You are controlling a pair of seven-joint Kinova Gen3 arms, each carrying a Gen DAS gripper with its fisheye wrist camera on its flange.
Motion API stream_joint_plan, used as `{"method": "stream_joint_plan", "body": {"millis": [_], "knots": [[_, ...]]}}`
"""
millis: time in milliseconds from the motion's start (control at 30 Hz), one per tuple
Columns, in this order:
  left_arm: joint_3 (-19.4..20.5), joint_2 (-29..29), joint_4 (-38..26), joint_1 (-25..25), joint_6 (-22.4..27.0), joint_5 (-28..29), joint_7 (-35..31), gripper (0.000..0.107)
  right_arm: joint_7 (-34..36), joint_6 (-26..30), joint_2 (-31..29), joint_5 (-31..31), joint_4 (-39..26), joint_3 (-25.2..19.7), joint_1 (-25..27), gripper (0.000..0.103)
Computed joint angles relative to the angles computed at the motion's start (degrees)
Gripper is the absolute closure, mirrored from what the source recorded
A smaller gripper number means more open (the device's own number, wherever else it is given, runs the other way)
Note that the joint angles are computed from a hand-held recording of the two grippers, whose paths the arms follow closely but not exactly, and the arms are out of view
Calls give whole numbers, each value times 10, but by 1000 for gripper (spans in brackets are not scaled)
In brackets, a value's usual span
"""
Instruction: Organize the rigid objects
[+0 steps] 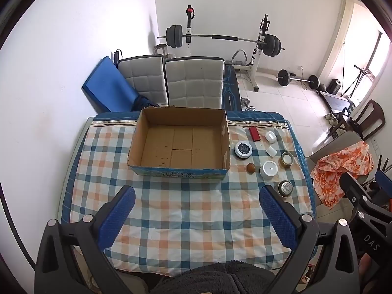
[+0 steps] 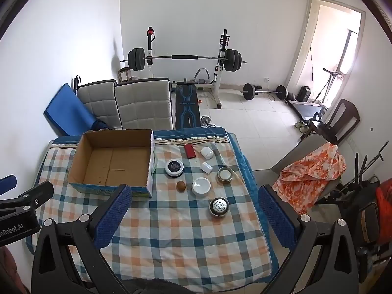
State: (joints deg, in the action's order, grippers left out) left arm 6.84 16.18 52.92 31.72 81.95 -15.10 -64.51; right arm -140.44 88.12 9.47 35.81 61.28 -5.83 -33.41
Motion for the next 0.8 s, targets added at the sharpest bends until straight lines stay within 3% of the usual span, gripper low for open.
{"method": "stream_joint_plan", "body": {"millis": [800], "knots": [[-2,-2,-13,1,2,-11,4,4,-21,2,-2,23,-5,-4,-15,0]]}}
